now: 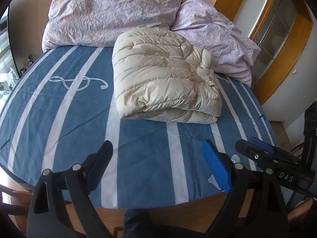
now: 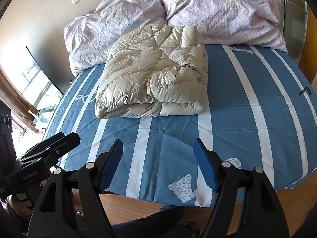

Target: Fold large clothes

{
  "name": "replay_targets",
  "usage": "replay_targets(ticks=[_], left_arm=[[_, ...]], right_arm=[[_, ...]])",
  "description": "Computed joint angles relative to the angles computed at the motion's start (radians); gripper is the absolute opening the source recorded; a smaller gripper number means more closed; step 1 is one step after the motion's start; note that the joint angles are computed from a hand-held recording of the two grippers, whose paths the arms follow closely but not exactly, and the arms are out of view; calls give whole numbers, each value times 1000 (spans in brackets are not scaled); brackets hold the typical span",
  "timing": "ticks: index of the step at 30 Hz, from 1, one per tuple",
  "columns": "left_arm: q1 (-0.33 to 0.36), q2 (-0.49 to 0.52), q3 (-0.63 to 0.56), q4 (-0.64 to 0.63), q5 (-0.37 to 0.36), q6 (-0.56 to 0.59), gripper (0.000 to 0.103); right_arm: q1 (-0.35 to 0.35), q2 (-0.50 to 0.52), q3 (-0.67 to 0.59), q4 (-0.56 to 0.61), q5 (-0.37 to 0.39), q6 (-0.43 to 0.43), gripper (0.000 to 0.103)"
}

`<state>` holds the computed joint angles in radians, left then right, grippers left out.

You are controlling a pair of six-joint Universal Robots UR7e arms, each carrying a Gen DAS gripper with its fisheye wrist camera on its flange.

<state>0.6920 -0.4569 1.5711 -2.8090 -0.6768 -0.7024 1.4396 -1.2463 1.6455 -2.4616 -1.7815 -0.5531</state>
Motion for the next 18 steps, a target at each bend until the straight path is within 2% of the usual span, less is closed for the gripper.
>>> replay_targets(ticks=[18], left_arm=[[11, 6, -5, -45, -31, 28, 91]], right_arm=[[-2, 11, -13, 2, 14, 7, 74]])
